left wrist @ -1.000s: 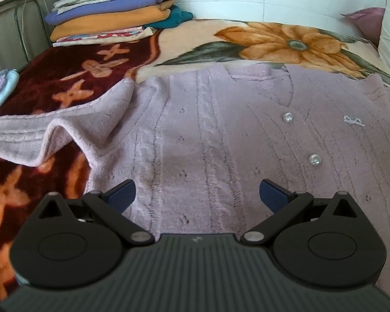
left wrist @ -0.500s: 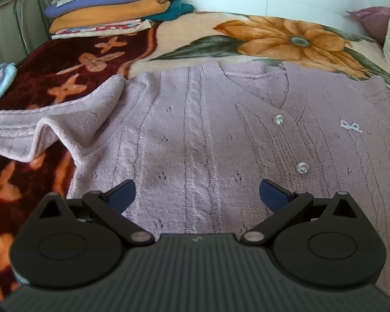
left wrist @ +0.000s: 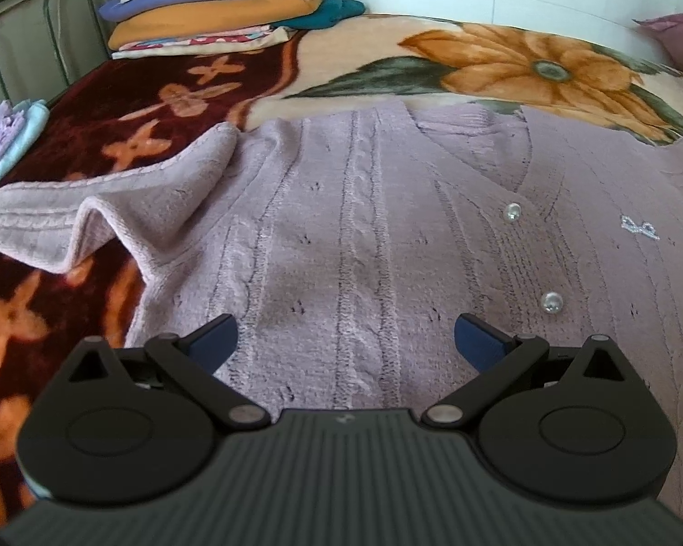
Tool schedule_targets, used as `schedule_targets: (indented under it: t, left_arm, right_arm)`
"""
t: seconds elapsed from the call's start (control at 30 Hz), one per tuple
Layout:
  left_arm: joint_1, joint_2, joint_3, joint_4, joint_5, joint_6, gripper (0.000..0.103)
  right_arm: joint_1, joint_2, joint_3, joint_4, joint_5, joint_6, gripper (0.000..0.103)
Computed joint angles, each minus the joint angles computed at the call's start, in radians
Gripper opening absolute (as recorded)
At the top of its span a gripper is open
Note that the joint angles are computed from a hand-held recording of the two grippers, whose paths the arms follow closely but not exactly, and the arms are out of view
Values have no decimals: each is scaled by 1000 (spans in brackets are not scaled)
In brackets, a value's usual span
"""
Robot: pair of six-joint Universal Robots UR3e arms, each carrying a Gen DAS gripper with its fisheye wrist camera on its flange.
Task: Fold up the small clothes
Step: 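Reach the right gripper to the cardigan sleeve cuff and grasp it, then carry the sleeve across the cardigan front with the right gripper and release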
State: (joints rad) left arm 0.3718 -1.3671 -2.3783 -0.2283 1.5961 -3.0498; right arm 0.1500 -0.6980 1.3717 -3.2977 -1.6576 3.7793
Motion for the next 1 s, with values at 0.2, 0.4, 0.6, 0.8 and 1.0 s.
schedule_targets:
  t: [0.2,0.4,0.6,0.8,1.0]
  left_arm:
    - [-34,-28,24,2,23,-40,103]
    - [-42,-30,25,2,6,-30,103]
    - [-30,1,18,-10,-17,22,103]
    - [7,41,18,-26,-54,84,103]
    - [77,75,18,-59,-122,147,103]
  right_arm:
    - [-21,-40,104,-91,-19,8,13]
    - [-18,-162,328,-275,-66,-10,8]
    - [28,-235,471,-410,-111,-30,7]
    - [102,-275,482,-435,-146,-20,7]
    - [209,-287,368,-336,-214,-62,7]
